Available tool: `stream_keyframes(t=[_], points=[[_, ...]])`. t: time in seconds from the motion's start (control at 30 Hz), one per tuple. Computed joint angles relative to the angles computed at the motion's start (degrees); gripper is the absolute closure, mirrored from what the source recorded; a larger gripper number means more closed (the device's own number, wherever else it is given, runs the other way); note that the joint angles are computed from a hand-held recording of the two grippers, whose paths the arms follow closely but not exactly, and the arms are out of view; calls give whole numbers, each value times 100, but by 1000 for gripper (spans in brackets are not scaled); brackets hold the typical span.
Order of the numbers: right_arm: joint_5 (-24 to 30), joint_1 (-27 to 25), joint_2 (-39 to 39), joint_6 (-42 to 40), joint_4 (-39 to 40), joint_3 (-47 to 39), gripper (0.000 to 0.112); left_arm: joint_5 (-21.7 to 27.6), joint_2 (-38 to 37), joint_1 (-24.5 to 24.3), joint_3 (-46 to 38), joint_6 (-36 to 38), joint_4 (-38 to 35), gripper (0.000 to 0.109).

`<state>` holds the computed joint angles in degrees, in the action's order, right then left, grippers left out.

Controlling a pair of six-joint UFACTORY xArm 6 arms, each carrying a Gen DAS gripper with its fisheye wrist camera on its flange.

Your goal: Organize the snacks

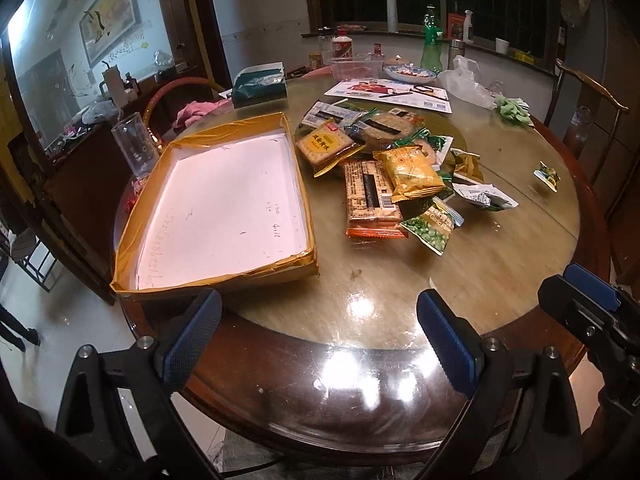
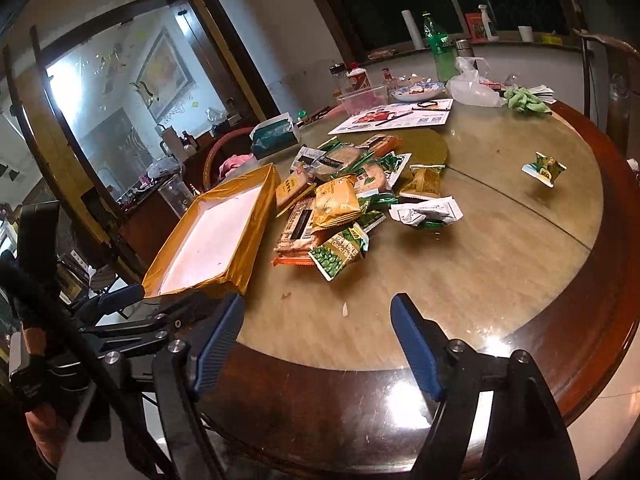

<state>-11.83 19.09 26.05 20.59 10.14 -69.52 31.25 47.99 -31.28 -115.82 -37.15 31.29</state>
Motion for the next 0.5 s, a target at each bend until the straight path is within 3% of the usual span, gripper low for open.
stream_keyframes(t=[0.2,0.3,0.5], points=[[-290,-84,5,488,-492,118,36,-243,-44,14,159,170,-182,10],[-507,-257,76,1313,-1239,171,36,-323,39,33,119,464,-630,10],[-824,-500,252,2270,-2081,216,36,-405,254,3,-91,269,-234,10]])
